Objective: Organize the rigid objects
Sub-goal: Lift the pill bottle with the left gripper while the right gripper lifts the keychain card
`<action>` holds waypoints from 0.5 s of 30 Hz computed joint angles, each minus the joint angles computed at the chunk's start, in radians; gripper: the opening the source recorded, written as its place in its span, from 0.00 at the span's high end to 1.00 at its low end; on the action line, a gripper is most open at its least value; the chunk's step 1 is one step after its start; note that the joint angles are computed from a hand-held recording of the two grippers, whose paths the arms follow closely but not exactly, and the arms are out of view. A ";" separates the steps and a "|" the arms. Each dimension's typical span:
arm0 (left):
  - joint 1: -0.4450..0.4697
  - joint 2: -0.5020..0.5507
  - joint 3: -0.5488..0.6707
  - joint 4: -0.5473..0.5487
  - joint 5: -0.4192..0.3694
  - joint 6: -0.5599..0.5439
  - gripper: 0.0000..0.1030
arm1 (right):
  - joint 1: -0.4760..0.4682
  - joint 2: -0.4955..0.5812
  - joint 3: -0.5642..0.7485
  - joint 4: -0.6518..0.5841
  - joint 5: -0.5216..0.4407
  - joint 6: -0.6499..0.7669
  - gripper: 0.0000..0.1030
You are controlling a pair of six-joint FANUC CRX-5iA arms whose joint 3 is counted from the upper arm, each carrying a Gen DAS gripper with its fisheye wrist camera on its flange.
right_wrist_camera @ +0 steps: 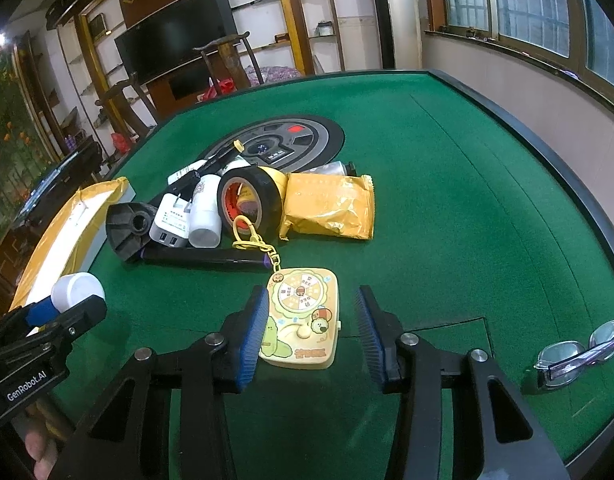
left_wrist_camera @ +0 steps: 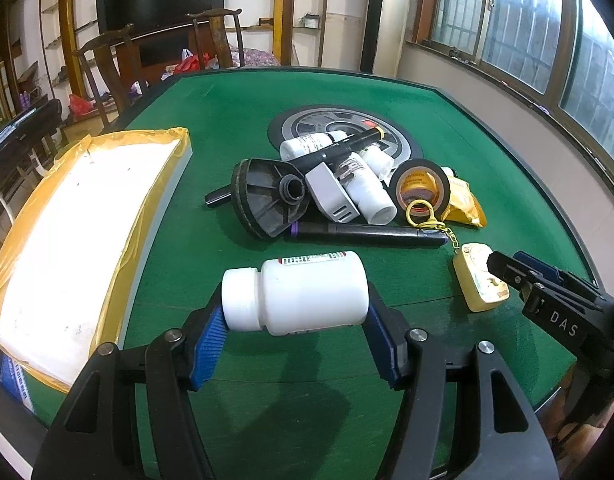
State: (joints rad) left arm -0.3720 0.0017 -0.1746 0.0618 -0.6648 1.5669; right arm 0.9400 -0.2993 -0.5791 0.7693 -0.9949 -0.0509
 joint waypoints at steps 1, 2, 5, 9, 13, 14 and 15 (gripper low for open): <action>0.002 0.001 -0.001 0.003 0.000 -0.003 0.40 | 0.000 0.002 0.004 -0.009 -0.004 0.007 0.62; 0.003 0.001 -0.002 0.006 0.000 -0.005 0.40 | -0.001 0.011 0.018 -0.032 -0.015 0.029 0.62; 0.008 -0.003 -0.009 0.017 0.005 -0.015 0.40 | -0.011 0.025 0.040 -0.080 -0.014 0.079 0.62; 0.011 -0.003 -0.013 0.023 0.005 -0.018 0.40 | -0.002 0.049 0.068 -0.102 -0.063 0.106 0.51; 0.013 -0.002 -0.018 0.032 0.006 -0.029 0.40 | 0.005 0.056 0.074 -0.098 -0.063 0.119 0.30; 0.013 -0.001 -0.019 0.034 0.006 -0.032 0.40 | 0.007 0.066 0.082 -0.097 -0.073 0.124 0.28; 0.013 -0.001 -0.020 0.036 0.007 -0.035 0.40 | 0.006 0.082 0.097 -0.105 -0.085 0.144 0.27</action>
